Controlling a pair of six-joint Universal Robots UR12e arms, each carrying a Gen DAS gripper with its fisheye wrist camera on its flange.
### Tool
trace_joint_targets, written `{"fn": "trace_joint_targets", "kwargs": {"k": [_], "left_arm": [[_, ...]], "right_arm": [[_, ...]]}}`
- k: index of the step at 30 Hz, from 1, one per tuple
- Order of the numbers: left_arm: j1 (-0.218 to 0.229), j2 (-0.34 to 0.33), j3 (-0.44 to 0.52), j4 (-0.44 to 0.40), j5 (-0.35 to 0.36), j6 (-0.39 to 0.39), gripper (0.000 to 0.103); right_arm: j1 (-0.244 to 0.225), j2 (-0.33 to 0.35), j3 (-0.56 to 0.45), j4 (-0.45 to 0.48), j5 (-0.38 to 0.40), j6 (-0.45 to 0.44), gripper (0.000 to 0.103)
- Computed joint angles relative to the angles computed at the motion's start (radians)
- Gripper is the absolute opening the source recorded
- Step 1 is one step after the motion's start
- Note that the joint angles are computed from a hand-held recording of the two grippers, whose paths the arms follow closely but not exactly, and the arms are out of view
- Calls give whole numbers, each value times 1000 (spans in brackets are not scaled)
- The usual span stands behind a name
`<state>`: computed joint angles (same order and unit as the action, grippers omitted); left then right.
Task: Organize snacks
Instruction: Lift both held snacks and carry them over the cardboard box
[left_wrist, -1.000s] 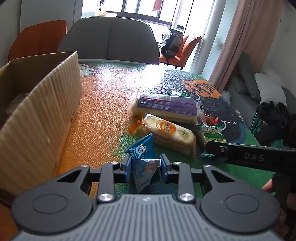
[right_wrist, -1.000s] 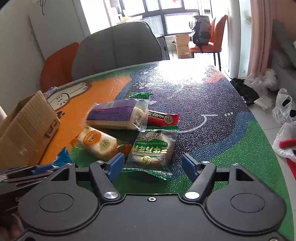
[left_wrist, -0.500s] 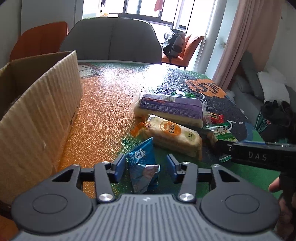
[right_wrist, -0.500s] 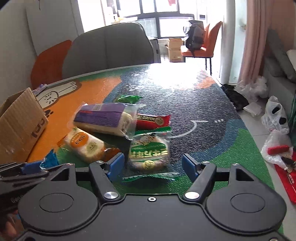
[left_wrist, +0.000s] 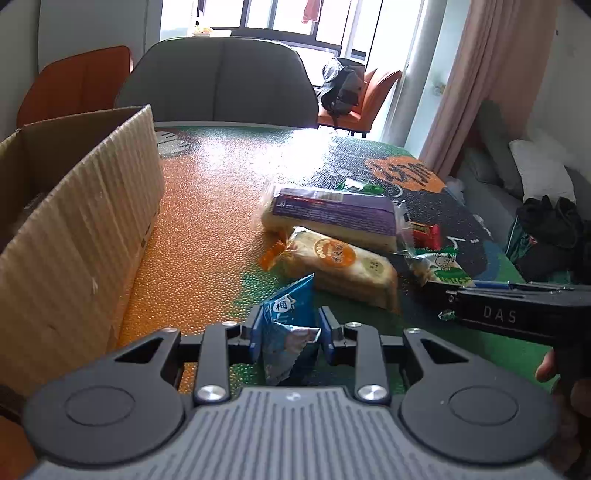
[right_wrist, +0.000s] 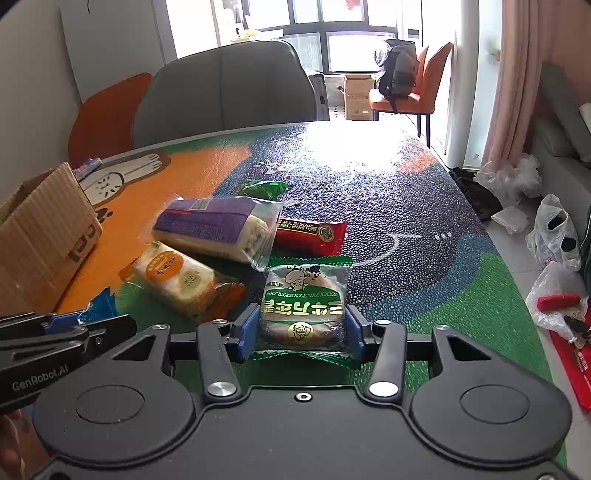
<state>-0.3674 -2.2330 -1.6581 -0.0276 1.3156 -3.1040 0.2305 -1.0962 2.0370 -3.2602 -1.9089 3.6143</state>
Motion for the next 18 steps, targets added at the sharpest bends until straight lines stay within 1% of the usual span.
{"fn": "trace_joint_targets", "kwargs": {"k": [12,18], "left_arm": [[12,37,-35,48,-37,2,30],[21,58,-54,79,-56,-2,30]], "right_arm": [[21,-37,18,-46,-26,5,46],[35,-45,12,-59,-38,-1,46]]}}
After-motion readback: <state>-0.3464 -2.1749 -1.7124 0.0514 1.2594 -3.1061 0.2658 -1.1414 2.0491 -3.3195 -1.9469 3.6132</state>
